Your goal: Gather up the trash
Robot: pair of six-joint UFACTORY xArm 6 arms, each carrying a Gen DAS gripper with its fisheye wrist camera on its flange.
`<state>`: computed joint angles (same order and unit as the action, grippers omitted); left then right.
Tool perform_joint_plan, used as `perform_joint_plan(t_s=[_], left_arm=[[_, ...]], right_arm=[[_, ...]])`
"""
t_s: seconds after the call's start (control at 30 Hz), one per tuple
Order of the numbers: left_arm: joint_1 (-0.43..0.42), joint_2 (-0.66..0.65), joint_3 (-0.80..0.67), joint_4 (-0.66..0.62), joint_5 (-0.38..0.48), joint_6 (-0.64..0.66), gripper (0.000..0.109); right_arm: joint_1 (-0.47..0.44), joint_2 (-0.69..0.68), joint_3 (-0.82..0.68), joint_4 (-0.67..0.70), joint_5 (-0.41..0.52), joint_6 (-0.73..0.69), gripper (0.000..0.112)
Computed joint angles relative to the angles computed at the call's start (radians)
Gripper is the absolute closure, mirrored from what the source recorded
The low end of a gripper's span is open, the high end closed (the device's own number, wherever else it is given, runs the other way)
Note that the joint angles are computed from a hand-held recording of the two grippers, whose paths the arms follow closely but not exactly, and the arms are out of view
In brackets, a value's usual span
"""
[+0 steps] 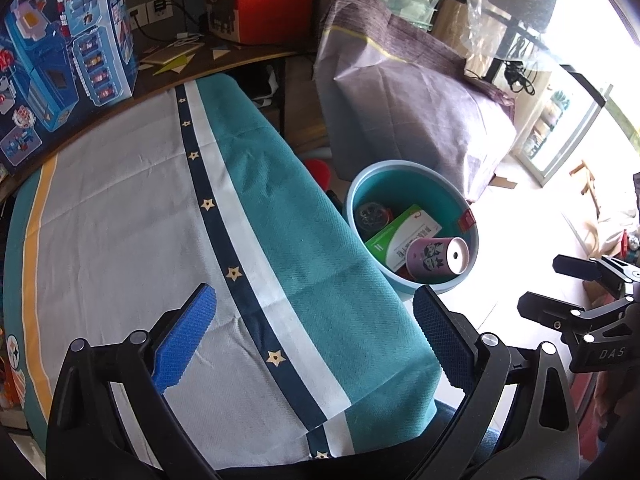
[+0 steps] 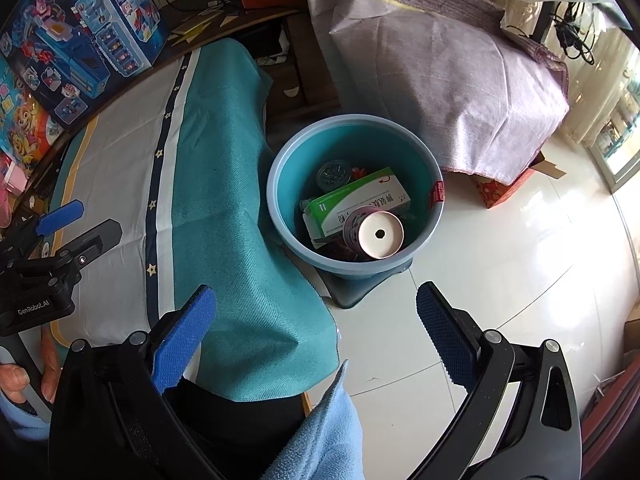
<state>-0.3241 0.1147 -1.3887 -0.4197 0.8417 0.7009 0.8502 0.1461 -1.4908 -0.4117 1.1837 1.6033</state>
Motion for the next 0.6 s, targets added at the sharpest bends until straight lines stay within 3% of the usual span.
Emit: perform_joint_plan(t_s=[0.6], left_arm=[[-0.002,0.017,-0.010,0.040,-0.001,-0.051,0.010]], right_arm=[[-0.007,-0.005,0.016,0.002,0.008,0.019,0.016]])
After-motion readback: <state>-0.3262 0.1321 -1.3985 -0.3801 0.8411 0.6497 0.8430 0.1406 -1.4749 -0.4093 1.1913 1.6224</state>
